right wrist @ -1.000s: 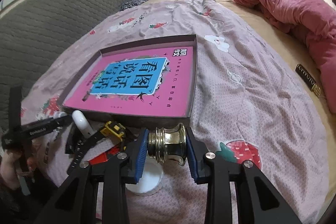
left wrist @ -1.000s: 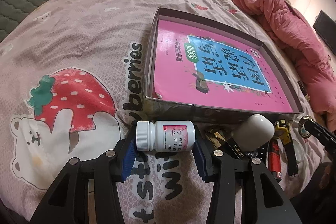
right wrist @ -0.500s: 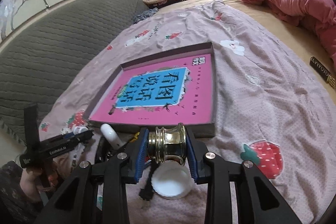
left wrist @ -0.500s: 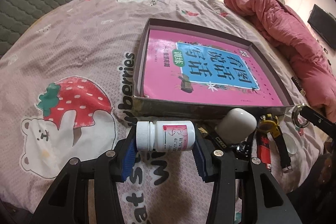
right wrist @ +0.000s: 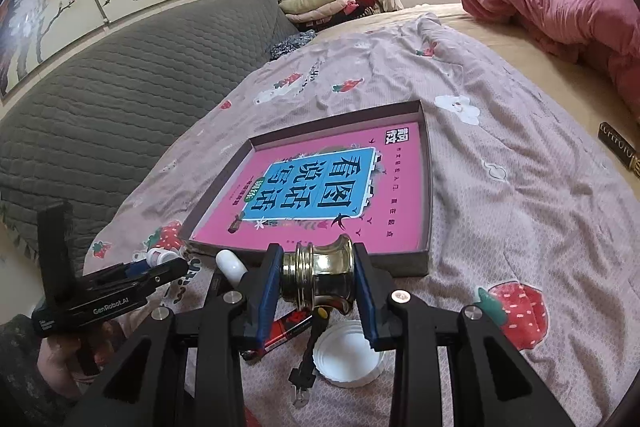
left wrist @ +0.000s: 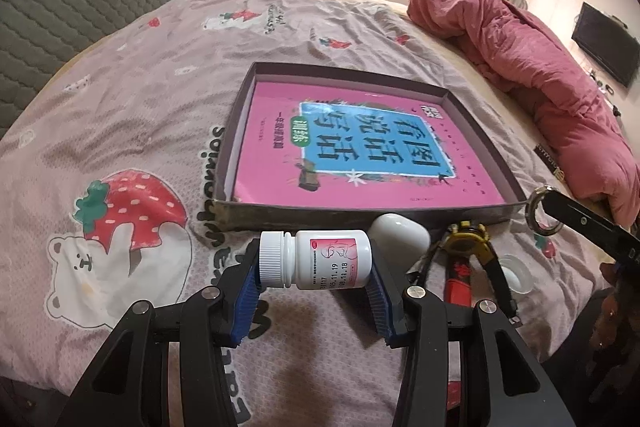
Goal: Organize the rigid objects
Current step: 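Lift the pill bottle and brass fitting and carry both over the box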
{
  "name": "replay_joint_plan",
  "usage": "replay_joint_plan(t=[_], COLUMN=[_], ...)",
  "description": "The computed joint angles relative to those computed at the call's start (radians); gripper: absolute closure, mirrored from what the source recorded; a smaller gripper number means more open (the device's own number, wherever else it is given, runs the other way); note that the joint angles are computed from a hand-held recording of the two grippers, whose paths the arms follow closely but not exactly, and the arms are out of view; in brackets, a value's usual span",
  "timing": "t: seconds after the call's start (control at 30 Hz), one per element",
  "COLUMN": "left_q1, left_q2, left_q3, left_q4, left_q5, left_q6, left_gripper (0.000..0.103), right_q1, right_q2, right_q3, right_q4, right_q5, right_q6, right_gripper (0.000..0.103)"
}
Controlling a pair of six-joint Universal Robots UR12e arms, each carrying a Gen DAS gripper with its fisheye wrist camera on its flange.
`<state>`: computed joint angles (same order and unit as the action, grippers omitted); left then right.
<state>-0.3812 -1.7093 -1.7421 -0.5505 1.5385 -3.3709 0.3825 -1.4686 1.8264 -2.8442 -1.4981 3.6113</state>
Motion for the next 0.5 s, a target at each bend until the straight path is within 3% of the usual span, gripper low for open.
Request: replay_joint_plan(t=[0.5], left_q1=[-0.002], left_q2=[0.000], left_q3=[0.002], left_q4=[0.027], left_q5=[0.027], left_q6=[-0.003], left_gripper=[0.054], right_q1=[-0.013], right_q2=[0.009], right_q3=[0.004], right_q4=[-0.055], right_q5=[0.042], right_q6=[0.013], right_gripper=[0.069])
